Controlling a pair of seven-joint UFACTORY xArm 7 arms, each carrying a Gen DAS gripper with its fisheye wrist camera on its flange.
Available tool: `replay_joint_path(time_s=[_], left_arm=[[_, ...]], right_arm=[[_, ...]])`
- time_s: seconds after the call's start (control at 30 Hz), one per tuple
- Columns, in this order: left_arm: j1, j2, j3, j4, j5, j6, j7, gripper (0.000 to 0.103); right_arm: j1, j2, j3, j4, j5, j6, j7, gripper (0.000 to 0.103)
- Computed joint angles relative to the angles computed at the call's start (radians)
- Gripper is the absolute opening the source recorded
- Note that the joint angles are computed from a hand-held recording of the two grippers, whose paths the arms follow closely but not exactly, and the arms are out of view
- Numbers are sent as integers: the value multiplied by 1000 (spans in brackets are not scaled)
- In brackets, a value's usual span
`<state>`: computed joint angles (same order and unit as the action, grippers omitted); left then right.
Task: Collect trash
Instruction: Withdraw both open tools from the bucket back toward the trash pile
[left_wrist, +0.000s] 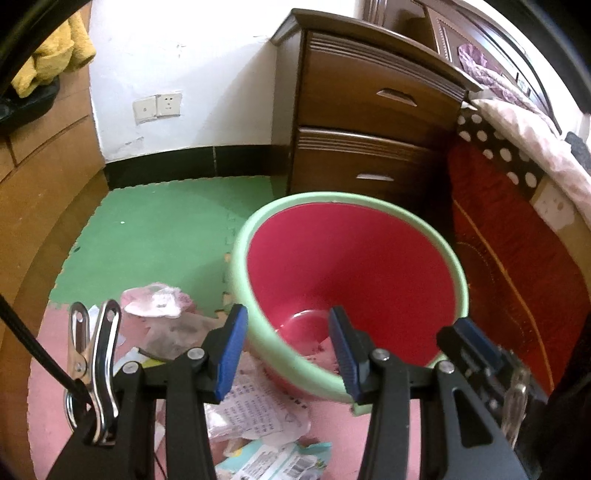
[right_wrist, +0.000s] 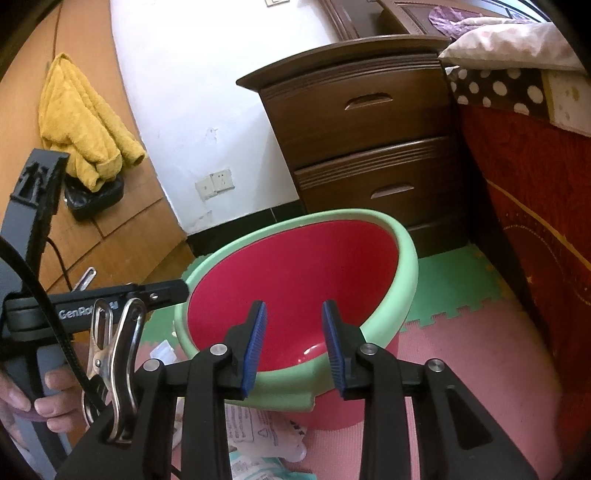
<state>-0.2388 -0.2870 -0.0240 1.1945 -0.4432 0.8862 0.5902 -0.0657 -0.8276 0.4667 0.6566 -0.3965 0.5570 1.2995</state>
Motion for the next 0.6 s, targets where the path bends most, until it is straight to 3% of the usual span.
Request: replay_joint_path(time_s=[0.6], left_arm=[[88,-56,70,-149,40,8,57,48]], right_arm=[[31,17,35,38,-7,2,-18,32]])
